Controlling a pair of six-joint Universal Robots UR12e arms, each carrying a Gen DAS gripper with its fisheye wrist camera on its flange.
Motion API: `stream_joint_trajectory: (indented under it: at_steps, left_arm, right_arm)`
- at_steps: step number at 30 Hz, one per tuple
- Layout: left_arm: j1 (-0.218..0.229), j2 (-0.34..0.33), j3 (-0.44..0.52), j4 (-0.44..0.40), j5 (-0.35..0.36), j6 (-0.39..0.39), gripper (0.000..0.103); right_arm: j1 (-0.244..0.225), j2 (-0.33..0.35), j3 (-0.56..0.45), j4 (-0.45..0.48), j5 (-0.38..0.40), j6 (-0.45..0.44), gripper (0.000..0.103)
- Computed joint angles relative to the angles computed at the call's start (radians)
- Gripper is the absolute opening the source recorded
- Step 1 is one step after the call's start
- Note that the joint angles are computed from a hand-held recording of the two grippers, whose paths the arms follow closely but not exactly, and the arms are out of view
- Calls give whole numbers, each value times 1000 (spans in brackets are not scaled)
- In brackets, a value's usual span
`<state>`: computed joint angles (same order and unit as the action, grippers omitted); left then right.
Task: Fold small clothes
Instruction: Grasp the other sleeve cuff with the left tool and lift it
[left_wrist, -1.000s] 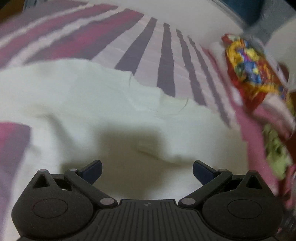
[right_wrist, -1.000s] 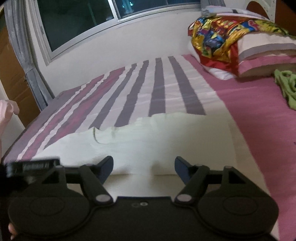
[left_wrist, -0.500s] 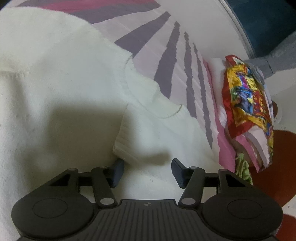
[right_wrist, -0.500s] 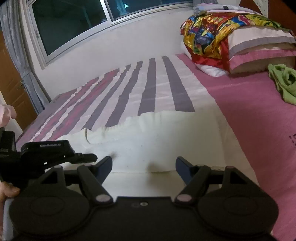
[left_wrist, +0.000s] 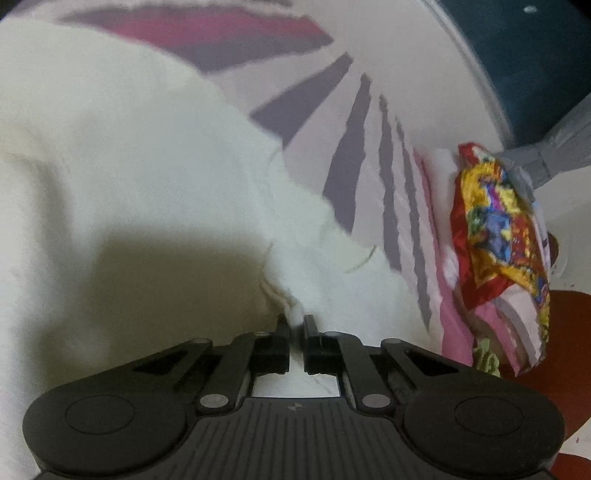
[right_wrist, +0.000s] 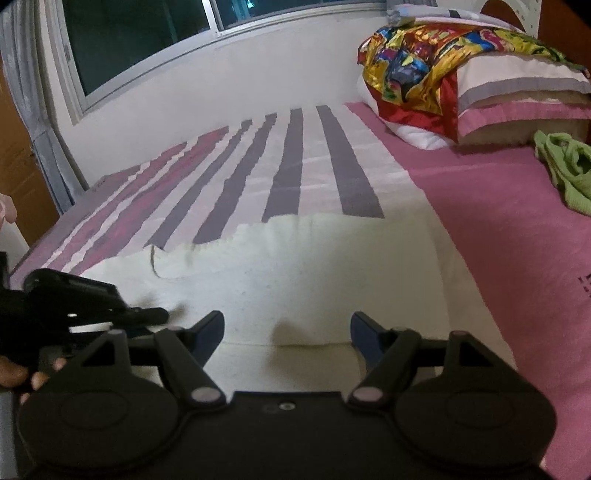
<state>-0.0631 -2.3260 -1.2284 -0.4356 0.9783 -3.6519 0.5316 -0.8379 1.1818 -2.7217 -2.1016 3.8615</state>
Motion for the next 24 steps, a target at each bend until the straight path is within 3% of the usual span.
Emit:
stream_joint_trajectory:
  at_steps: [3, 6, 9, 14, 16, 18, 19, 22, 23, 24]
  left_arm:
    - [13, 9, -5, 52, 28, -5, 3]
    - [22, 11, 3, 45, 43, 28, 3]
    - [37, 6, 18, -29, -43, 62, 3]
    - [26, 6, 18, -97, -11, 34, 7]
    - [28, -6, 31, -133, -47, 17, 48]
    - [32, -14, 22, -72, -94, -5, 67]
    - [29, -10, 15, -56, -79, -9, 72]
    - [18, -11, 13, -20, -39, -24, 70]
    - [17, -13, 12, -12, -37, -36, 64]
    - [15, -12, 11, -13, -30, -34, 34]
  right_arm:
    - [-2, 9, -17, 20, -1, 6, 75]
    - [-4, 19, -33, 28, -10, 13, 75]
    - [-7, 20, -33, 22, 1, 38, 75]
    - [-7, 20, -27, 6, 25, 27, 77]
    - [-6, 18, -24, 1, 26, 20, 77]
    - [-4, 17, -21, -6, 22, 15, 77]
    - [-5, 15, -17, -11, 27, 14, 77]
    - [-5, 12, -11, -15, 26, 17, 77]
    - [-5, 12, -10, -18, 24, 20, 77]
    - [-4, 12, -9, -20, 22, 26, 77]
